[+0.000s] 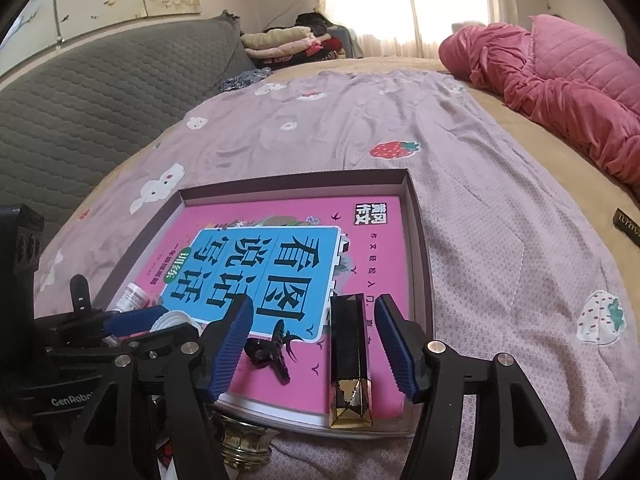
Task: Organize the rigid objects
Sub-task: 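Lower bottle cap onto the book beside pill bottle and open left tool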
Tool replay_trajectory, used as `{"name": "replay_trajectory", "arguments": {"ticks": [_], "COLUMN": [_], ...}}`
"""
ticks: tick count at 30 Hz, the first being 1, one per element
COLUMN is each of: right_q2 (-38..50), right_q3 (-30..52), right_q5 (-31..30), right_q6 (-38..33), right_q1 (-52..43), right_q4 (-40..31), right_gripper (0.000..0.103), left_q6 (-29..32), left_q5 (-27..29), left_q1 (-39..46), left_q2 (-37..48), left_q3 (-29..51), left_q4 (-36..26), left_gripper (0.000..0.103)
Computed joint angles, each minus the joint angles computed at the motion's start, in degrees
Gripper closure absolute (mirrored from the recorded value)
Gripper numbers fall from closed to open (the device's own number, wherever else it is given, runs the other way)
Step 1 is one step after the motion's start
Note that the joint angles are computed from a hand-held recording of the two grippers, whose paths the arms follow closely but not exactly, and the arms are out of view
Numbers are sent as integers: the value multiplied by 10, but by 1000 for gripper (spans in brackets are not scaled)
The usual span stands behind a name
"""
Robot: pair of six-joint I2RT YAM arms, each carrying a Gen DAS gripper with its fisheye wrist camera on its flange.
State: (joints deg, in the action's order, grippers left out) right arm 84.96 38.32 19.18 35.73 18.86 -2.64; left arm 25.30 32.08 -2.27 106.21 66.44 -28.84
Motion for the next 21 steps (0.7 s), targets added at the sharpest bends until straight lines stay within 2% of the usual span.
{"name": "replay_trajectory", "arguments": {"ticks": [14, 17, 21], "right_q2": [-16, -23, -29], "right_q3": [-12, -13, -14], "right_q5": [15, 27, 38], "right_q6": [6, 1, -2], "right_q1": [5, 12, 20], "right_q4": [-3, -5, -6], "right_gripper": [35, 35, 35], "left_q6": [-5, -6, -11], "left_q5": [33, 45, 62], "left_q1": [17, 24, 31], "left_q2": [-27, -42, -56], "left_q3": [-9, -17, -20], "left_q4": [6, 15, 18], "left_gripper": [53, 47, 46]}}
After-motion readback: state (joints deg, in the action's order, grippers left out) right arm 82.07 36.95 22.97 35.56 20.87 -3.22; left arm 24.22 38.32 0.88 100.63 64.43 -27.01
